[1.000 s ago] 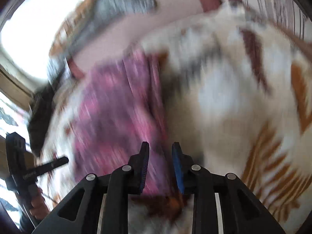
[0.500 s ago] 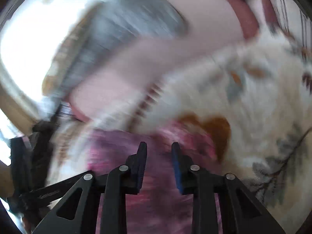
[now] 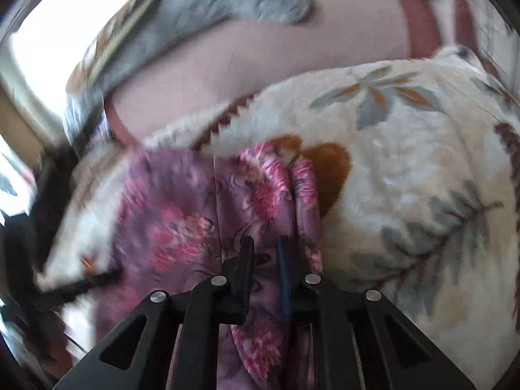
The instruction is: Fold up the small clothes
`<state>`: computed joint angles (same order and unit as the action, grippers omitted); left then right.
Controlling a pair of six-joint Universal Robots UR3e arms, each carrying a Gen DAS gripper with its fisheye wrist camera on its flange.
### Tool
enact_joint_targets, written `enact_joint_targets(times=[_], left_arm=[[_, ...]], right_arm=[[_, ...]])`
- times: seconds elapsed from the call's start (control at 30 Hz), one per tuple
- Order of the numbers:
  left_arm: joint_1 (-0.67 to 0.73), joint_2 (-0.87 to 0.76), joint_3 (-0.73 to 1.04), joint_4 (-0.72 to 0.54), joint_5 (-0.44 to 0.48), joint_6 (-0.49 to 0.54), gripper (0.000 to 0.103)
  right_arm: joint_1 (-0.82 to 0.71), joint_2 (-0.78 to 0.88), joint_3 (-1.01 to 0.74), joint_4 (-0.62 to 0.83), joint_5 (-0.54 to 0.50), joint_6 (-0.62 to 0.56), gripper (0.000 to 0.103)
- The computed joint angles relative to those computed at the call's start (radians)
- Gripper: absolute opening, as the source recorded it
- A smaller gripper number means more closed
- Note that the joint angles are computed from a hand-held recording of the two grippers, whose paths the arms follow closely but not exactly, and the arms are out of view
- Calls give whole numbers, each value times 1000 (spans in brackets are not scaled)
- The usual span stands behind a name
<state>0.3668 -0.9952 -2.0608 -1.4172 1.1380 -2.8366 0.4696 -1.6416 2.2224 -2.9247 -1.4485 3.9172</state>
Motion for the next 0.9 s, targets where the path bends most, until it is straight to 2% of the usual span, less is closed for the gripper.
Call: enact_joint_targets(times=[0.03,0.07,0.13,0.17,0.27,0.33,0.43,0.5,0.53,0.57,0.63,0.77,0.9], left_arm=[[36,43,6,-55,-10,31,65],[71,82,11,-107,-16,59,65],[137,144,13,-218,-36,128,65],[143,152,8,-238,-33,140,65],[107,159,-28,-198,-14,101,66],[68,156,-27,-163,4,64,66],[6,100,-23,-80,29,12,66],[-5,97,-29,-62,34,3,66],[-4,98,-32,-62,32,2,66],[-4,92,-28,-66,29,0,66],[-18,75,-29,-49,33,-15,66],[-5,75,-20,-69,28,8,66],[120,110,18,-195,-45,122,66]], right_arm=[[-42,-63,74,-47,25,45,31],[-74,-105,115,-55,48,62,46],[-153,-175,185,-18,130,62,57],[-185,-186,217,-14,186,52,58],[-221,-142,321,-152,311,71,58],[-199,-102,318,-233,308,88,58],[-204,-78,308,-277,379,80,58],[-151,-102,244,-160,310,32,59],[-83,-76,164,-59,214,-13,55],[-10,-37,74,44,113,-56,45],[61,-3,-5,99,14,-79,43],[68,-32,-28,145,-22,-75,36],[-16,-127,44,134,22,-21,39]])
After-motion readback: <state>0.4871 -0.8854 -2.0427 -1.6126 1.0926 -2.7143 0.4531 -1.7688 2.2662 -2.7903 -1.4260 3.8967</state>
